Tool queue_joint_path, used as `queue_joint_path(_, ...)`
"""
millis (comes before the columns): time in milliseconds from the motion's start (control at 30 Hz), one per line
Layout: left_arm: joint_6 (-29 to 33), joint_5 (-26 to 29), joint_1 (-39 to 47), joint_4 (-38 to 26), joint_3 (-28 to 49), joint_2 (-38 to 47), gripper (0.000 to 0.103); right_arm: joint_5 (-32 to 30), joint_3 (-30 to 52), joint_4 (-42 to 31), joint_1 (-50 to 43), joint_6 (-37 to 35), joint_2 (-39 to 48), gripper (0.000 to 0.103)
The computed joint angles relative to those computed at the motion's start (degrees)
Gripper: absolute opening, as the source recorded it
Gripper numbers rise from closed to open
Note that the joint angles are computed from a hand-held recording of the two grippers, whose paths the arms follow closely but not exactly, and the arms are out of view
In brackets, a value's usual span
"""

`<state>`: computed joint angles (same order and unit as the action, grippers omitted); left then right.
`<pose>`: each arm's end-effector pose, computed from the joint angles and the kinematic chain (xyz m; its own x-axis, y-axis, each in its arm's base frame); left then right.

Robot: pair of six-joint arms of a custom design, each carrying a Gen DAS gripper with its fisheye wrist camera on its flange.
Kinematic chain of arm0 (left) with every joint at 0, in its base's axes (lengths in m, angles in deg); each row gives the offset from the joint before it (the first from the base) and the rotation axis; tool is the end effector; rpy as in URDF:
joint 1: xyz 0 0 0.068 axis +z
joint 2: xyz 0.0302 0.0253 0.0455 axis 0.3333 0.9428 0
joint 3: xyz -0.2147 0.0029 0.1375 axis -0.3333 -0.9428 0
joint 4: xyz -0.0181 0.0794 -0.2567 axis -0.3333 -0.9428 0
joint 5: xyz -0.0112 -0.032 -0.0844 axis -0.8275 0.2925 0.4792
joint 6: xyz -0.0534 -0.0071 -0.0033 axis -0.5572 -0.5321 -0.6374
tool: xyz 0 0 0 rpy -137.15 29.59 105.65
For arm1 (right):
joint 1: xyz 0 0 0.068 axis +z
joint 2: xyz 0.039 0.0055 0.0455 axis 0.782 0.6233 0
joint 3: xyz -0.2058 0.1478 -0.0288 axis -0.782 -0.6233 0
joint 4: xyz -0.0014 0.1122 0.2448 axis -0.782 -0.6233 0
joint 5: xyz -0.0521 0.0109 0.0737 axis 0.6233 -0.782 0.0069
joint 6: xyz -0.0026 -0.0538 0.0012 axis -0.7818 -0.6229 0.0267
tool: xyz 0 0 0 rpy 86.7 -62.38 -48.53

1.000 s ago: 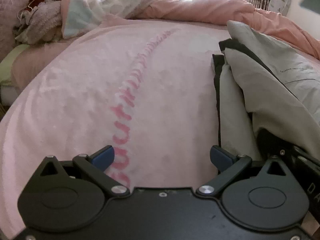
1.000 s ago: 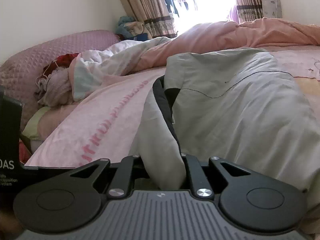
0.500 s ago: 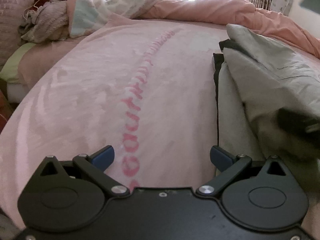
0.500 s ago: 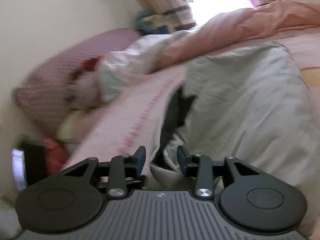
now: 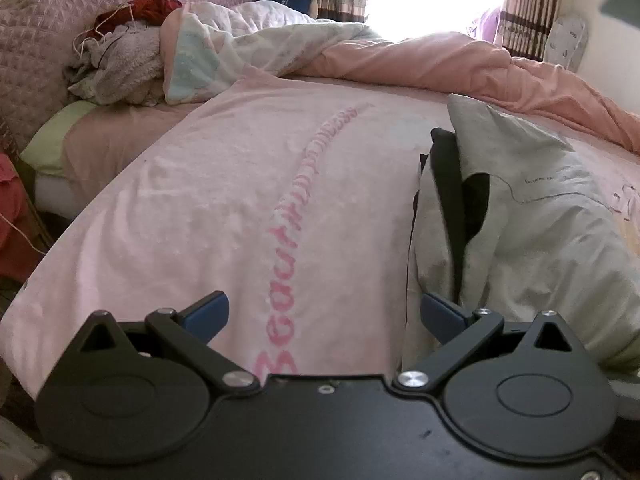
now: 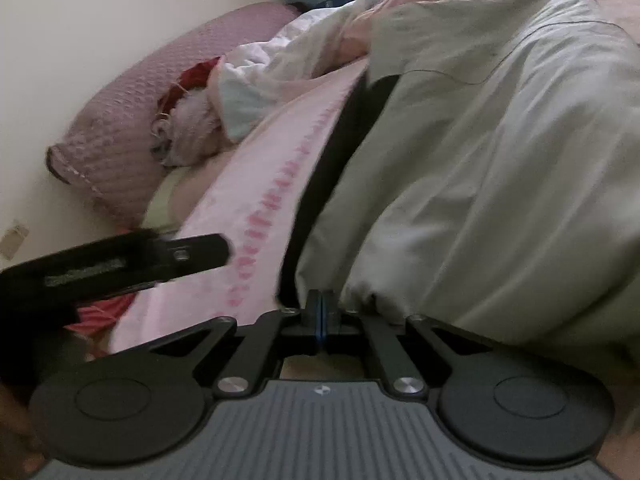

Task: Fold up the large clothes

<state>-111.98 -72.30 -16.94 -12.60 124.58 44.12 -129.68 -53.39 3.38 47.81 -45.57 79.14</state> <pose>0.2374 -0.1537 0.1868 -0.6709 -0.1084 -0.7336 -0.1175 0.9923 -0.0391 0.2656 0.0066 0.1843 -0.7309 0.2599 -0.6311 -0.2691 0.7400 0.6164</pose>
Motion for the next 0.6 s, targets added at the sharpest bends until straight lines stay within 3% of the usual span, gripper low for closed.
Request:
queue_joint_path(233,1.52,-0.43,-0.83,0.16,1.86,0.97,0.103,-2.53,0.98,-6.15,-7.08,-0.57,-11.41,0.013)
queue_joint_path(367,1.18,-0.17,-1.32,0.17,2.70,2.14,0.103,0.18,2.61,-7.19,-6.38,-1.91,-8.61,0.013)
queue_joint_path(533,0.34,0.35,-0.50,-0.51,2.15,2.40,0.103,2.98,1.12,-1.66,-2.42,0.54,-1.92,0.013)
queue_joint_path(600,0.13,0.58,-0.09,-0.75,1.81,2.25,0.103,5.45,0.08,-1.13,-1.13,0.23,-3.04,0.013)
